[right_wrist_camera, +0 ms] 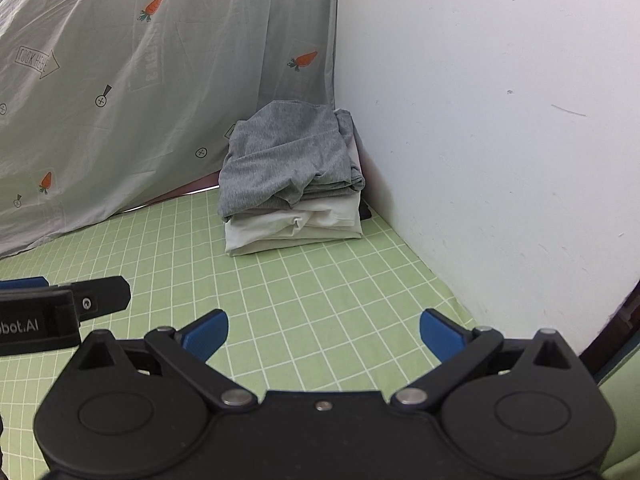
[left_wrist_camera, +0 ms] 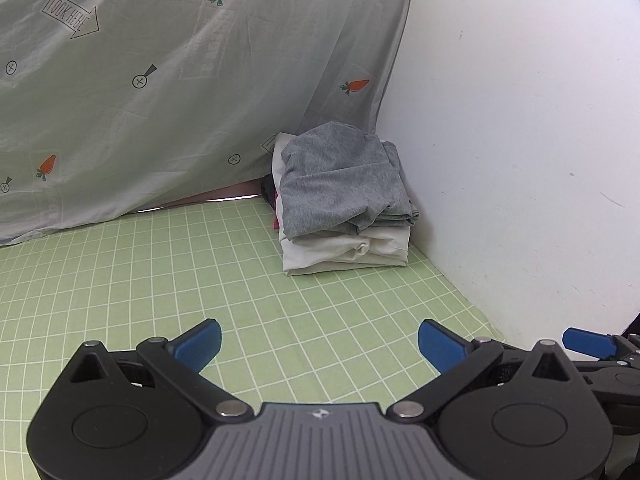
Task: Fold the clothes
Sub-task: 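Open both grippers and pull them back from the stack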
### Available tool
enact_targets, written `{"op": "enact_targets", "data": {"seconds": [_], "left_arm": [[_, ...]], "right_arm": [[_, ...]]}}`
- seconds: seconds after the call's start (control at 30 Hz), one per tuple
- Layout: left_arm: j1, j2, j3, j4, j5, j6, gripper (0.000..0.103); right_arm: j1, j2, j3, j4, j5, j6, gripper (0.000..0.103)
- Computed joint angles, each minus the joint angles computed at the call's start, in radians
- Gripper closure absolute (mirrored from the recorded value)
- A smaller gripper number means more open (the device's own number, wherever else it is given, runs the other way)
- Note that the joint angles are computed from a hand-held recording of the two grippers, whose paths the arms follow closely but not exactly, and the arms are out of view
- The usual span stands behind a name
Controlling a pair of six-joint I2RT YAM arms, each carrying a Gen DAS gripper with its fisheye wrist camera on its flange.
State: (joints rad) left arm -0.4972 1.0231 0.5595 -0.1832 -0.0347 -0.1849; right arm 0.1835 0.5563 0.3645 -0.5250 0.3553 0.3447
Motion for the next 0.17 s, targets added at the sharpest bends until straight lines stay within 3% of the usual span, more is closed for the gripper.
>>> {"op": "enact_targets", "data": {"seconds": [0.17], "left_arm": [[-0.003, -0.001, 0.003, 0.002, -0.007, -0.001, 0.0]], "right_arm": [[0.005, -0.011, 0.0, -0.008, 0.005, 0.005, 0.0]]}}
